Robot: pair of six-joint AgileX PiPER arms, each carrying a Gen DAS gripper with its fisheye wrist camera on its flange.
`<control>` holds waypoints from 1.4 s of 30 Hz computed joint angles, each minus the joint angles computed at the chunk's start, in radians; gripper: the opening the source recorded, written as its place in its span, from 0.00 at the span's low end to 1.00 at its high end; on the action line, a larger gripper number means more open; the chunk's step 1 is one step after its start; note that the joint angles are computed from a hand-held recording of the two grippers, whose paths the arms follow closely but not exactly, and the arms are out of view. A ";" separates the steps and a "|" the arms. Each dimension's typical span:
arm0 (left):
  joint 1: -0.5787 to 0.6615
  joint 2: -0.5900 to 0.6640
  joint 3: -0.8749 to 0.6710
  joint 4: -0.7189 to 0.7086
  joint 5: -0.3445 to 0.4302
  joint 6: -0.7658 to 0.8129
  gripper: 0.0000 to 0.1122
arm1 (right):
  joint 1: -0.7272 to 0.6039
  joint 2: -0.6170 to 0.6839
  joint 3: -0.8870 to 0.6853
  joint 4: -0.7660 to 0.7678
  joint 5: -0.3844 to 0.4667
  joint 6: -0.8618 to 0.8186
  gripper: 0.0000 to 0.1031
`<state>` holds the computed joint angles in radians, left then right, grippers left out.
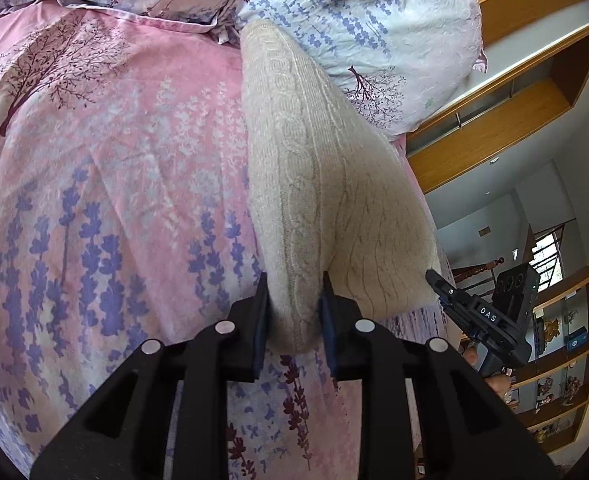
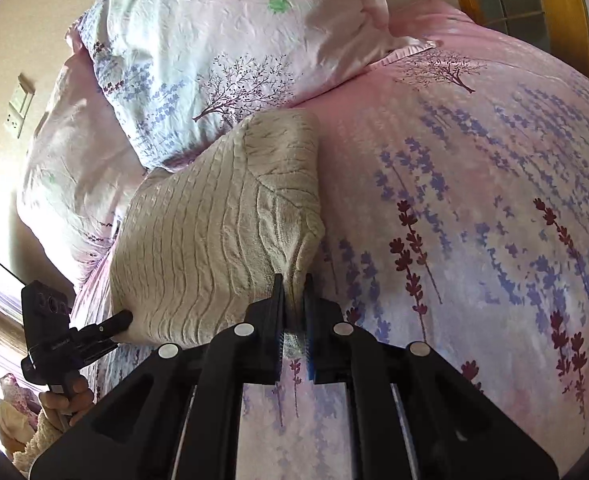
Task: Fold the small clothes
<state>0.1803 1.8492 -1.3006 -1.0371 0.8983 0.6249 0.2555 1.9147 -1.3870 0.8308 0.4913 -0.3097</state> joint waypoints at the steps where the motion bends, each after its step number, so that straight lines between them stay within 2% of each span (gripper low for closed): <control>1: -0.007 -0.004 -0.003 0.014 -0.008 -0.005 0.23 | -0.002 0.002 -0.003 -0.004 0.006 0.005 0.08; 3: -0.021 -0.008 -0.018 0.047 -0.019 -0.026 0.25 | -0.007 0.001 -0.010 0.000 0.022 0.000 0.09; 5: -0.016 -0.026 -0.022 0.076 -0.015 -0.046 0.33 | -0.020 -0.012 -0.007 0.033 0.041 -0.031 0.12; 6: -0.011 -0.033 -0.031 0.095 -0.014 -0.063 0.35 | -0.029 -0.016 -0.012 0.048 0.054 -0.037 0.23; 7: -0.003 -0.039 -0.043 0.114 -0.010 -0.078 0.40 | -0.040 -0.021 -0.016 0.061 0.061 -0.040 0.31; 8: 0.005 -0.043 -0.059 0.134 -0.010 -0.095 0.48 | -0.050 -0.026 -0.019 0.076 0.062 -0.043 0.45; 9: 0.013 -0.046 -0.074 0.148 -0.012 -0.107 0.52 | -0.065 -0.027 -0.027 0.102 0.067 -0.056 0.55; 11: 0.038 -0.042 -0.106 0.137 0.000 -0.100 0.59 | -0.093 -0.008 -0.071 0.129 0.106 -0.045 0.60; 14: 0.062 0.016 -0.211 0.117 0.067 -0.116 0.68 | -0.137 0.083 -0.211 0.182 0.231 -0.001 0.72; 17: 0.055 0.099 -0.337 0.126 0.106 -0.180 0.69 | -0.151 0.215 -0.415 0.138 0.355 0.158 0.73; 21: 0.030 0.223 -0.511 0.149 0.150 -0.280 0.69 | -0.135 0.367 -0.673 0.010 0.448 0.352 0.73; 24: 0.015 0.296 -0.595 0.150 0.182 -0.332 0.69 | -0.127 0.456 -0.813 -0.033 0.505 0.428 0.73; 31: -0.012 0.385 -0.681 0.116 0.201 -0.376 0.69 | -0.117 0.537 -0.926 0.004 0.553 0.416 0.70; 36: -0.033 0.402 -0.692 0.091 0.196 -0.374 0.63 | -0.107 0.633 -1.078 0.044 0.633 0.418 0.51; 42: -0.058 0.413 -0.700 0.091 0.167 -0.385 0.62 | -0.104 0.649 -1.108 0.050 0.636 0.401 0.49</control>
<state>0.1224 2.2618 -2.0006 -0.9462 1.0652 0.2402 0.1520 2.5639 -2.4953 0.8805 1.1270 0.0918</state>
